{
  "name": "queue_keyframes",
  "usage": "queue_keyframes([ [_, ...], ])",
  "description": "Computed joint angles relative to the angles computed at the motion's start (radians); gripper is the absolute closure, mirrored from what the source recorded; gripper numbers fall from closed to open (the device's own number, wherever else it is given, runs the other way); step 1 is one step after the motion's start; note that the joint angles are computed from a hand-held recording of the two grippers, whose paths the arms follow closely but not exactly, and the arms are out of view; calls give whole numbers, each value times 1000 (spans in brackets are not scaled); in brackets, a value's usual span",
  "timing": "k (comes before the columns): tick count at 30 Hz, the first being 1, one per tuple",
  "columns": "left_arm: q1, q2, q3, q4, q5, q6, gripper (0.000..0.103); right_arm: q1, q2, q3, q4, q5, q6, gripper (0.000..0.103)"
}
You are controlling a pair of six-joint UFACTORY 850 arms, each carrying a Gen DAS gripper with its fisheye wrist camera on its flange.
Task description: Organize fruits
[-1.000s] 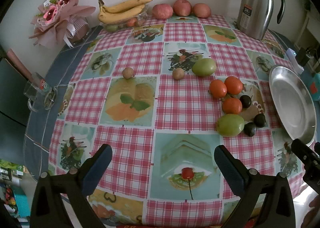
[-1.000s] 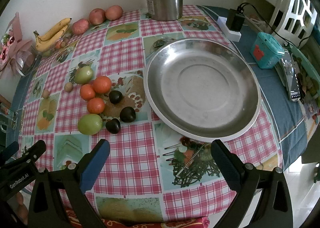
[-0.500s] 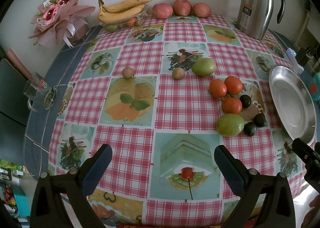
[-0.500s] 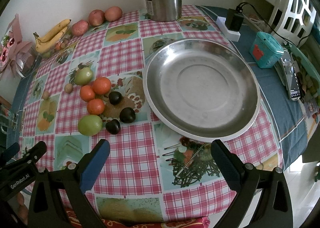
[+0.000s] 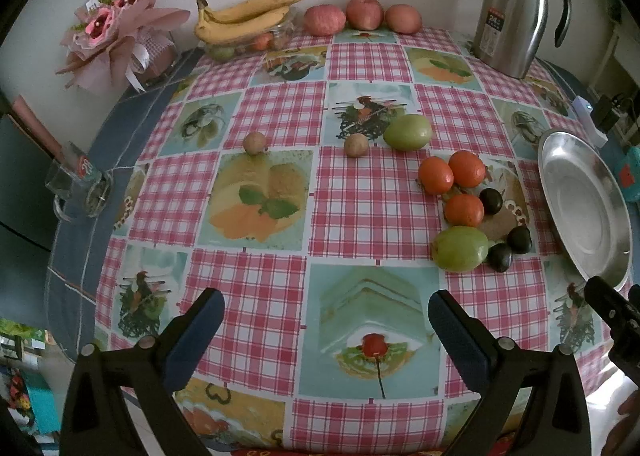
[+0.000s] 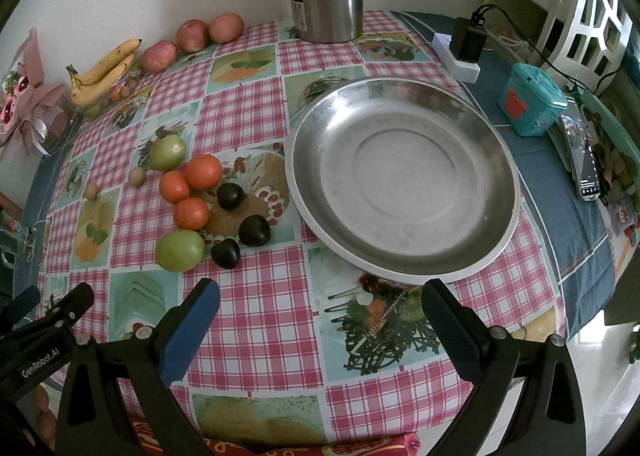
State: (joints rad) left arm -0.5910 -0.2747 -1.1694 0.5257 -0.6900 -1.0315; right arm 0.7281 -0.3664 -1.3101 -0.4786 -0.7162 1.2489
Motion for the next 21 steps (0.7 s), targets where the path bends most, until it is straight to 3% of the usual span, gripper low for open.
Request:
queue_keyframes([
  [10, 6, 7, 2, -18, 16, 18, 0, 1, 3, 2, -5, 1, 8, 2],
  [16, 21, 0, -58, -61, 22, 69, 0, 9, 29, 14, -104, 30, 111, 2],
  [21, 33, -9, -138, -44, 36, 46, 0, 13, 5, -58, -139, 4, 105, 2],
])
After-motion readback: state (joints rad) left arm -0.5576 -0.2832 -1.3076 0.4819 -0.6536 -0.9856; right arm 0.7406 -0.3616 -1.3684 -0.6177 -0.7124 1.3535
